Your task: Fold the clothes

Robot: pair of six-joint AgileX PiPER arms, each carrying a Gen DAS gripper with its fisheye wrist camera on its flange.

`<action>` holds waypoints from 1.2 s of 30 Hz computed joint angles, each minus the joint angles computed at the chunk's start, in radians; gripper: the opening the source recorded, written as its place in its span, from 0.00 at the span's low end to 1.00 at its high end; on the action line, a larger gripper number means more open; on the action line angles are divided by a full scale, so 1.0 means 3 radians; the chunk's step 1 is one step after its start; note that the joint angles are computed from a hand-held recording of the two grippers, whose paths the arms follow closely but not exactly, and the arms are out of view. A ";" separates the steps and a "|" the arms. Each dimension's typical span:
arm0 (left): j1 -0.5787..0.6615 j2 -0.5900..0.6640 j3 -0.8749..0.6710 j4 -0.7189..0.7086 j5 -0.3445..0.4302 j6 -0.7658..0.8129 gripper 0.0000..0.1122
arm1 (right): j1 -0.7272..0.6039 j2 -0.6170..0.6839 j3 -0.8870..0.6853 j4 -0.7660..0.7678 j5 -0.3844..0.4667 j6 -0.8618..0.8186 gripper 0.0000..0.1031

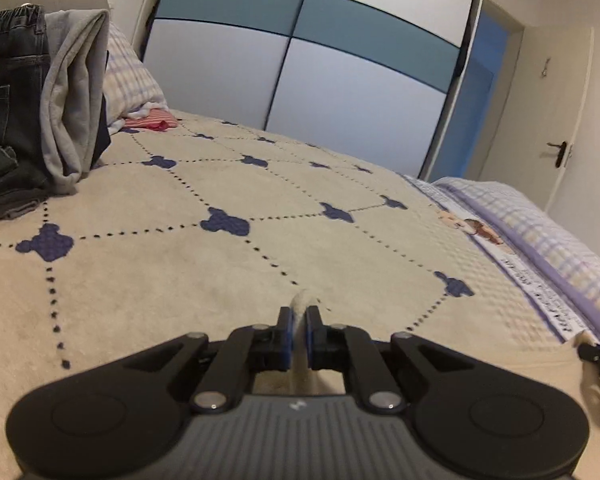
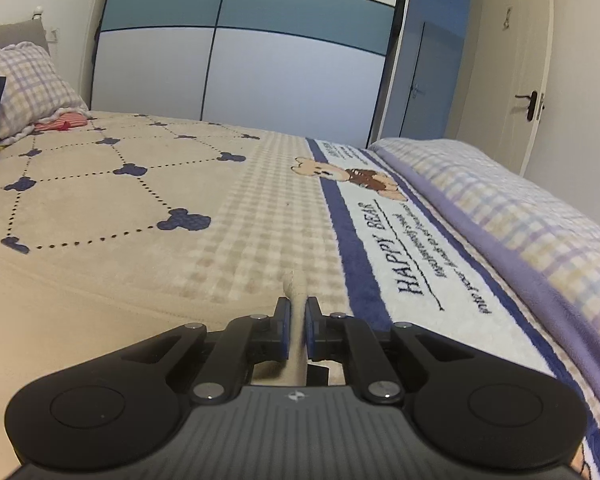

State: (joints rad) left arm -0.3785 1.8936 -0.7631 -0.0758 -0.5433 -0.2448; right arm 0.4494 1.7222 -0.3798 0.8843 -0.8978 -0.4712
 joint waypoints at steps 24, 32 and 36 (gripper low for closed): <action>-0.0530 -0.1003 0.0200 -0.2495 0.0969 0.2649 0.59 | 0.0675 -0.1206 -0.0017 0.1939 0.0428 -0.1988 0.38; -0.1058 -0.1428 0.0586 -0.2759 0.0954 0.2635 0.60 | 0.1677 -0.1370 -0.0004 0.2563 0.0137 -0.1745 0.40; -0.1197 -0.1365 0.0766 -0.2303 0.0844 0.1964 0.60 | 0.1998 -0.1160 -0.0037 0.2569 0.0157 -0.1320 0.40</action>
State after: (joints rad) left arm -0.7375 1.4842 -0.5332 -0.7666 -0.2899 0.3444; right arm 1.0486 1.3741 -0.3908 1.6550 -0.8508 -0.8670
